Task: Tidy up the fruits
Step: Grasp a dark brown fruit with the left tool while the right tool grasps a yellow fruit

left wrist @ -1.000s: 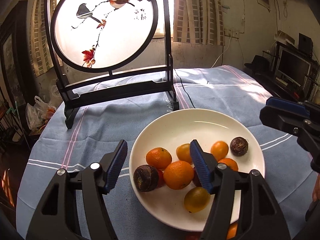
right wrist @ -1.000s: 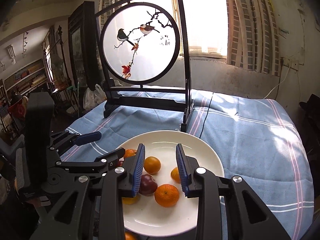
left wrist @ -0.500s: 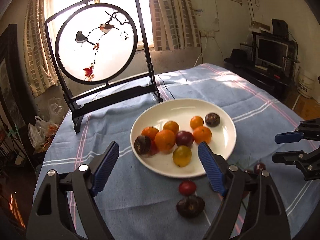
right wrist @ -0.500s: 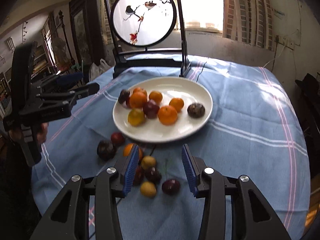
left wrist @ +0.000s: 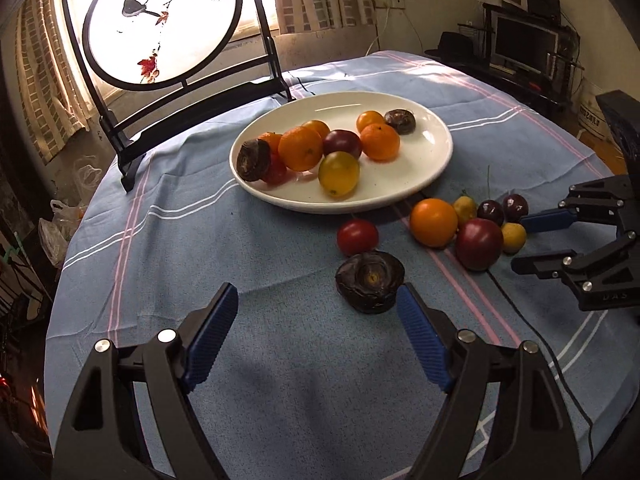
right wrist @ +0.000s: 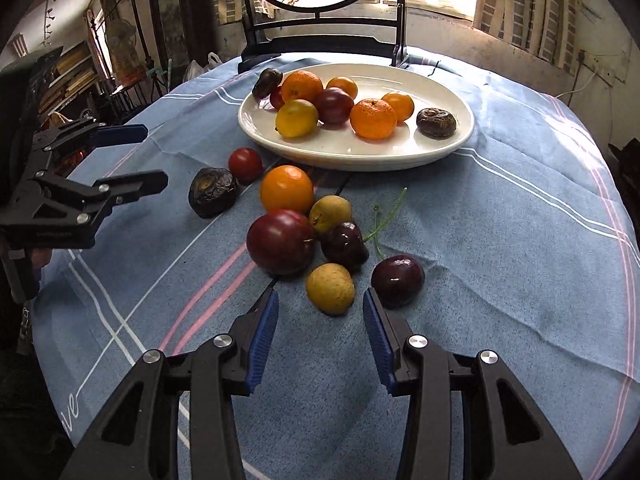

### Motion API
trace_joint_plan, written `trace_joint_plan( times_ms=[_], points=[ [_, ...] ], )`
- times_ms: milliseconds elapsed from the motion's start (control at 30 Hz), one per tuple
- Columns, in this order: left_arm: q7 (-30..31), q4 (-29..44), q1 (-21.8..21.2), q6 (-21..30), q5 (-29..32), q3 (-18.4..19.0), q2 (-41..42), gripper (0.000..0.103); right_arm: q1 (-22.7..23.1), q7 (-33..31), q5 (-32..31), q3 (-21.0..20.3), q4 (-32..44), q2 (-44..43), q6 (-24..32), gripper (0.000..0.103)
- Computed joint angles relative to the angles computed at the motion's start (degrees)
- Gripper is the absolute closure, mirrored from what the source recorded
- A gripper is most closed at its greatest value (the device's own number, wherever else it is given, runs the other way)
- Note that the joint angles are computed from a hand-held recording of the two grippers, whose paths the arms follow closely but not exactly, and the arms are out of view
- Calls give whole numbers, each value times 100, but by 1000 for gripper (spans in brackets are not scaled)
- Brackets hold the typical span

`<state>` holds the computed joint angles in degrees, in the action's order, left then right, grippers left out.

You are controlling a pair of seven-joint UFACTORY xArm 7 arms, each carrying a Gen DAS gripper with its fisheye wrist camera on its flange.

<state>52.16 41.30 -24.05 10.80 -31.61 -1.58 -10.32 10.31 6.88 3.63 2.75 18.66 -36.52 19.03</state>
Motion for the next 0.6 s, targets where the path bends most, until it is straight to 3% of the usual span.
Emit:
trace_joint_plan(
  times_ms=[33,100,367,400,467,533,600],
  points=[
    [30,9,-21,28,-4,-6,28,24,1,-12,-1,-13,16,56,-17,60],
    [22,76,-20,78,28,-57,136,24,-3,-17,10,-33,45,131,-1,78],
    [-409,558,271,320,373,-452,788,24,48,-72,60,-67,-167,-316,72,78],
    [-409,597,301,346,369,-499,843,26,55,-80,68,-79,-157,-315,68,78],
    [-377,711,371,527,339,-567,945,54,57,-84,78,-84,-178,-356,70,78],
    [-269,750,436,691,90,-612,913,58,57,-80,81,-78,-194,-404,75,78],
    [-108,622,437,489,-10,-649,792,58,66,-89,83,-81,-214,-491,97,78]
  ],
)
